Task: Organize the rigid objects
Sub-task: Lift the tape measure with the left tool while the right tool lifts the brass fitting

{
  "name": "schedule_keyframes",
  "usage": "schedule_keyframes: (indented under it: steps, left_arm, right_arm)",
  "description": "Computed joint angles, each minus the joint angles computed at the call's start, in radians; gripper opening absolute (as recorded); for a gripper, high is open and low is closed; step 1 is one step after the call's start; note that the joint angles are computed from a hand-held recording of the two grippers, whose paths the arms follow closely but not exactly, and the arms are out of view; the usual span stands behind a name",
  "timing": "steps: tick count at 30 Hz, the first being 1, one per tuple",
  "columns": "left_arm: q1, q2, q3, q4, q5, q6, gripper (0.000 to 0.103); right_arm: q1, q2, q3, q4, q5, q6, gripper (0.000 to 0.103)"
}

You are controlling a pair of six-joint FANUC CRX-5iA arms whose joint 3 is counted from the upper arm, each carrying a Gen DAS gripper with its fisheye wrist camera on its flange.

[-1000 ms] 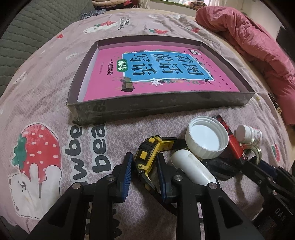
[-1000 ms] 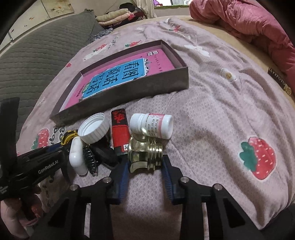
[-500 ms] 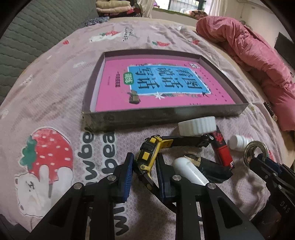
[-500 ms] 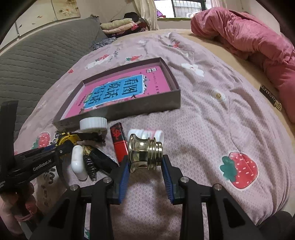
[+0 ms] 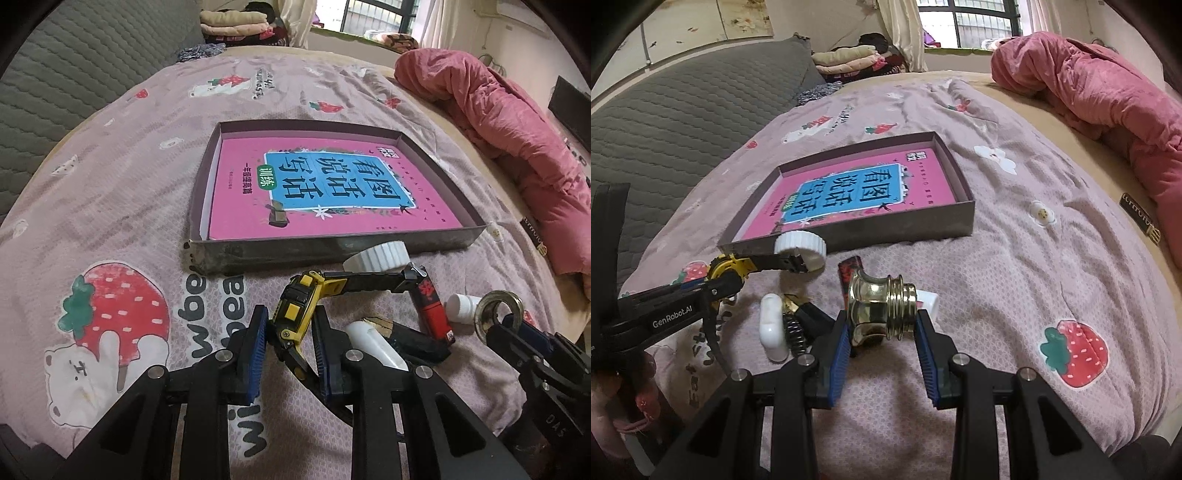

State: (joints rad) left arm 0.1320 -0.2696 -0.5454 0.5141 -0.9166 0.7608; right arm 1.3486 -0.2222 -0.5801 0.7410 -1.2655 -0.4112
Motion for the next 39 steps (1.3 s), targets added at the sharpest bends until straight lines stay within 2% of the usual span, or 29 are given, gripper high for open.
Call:
schedule_keyframes:
  steps: [7, 24, 39]
  left_arm:
    - [0.02, -0.025, -0.008, 0.017, -0.016, -0.015, 0.024]
    - [0.054, -0.044, 0.006, 0.046, -0.02, -0.015, 0.024]
    - [0.031, -0.013, 0.045, 0.05, 0.027, 0.05, 0.024]
  right_arm:
    - [0.0, 0.001, 0.001, 0.02, 0.011, 0.0, 0.034]
    - [0.013, 0.005, 0.021, 0.039, -0.035, 0.03, 0.034]
    - [-0.066, -0.008, 0.025, 0.064, -0.036, 0.116, 0.034]
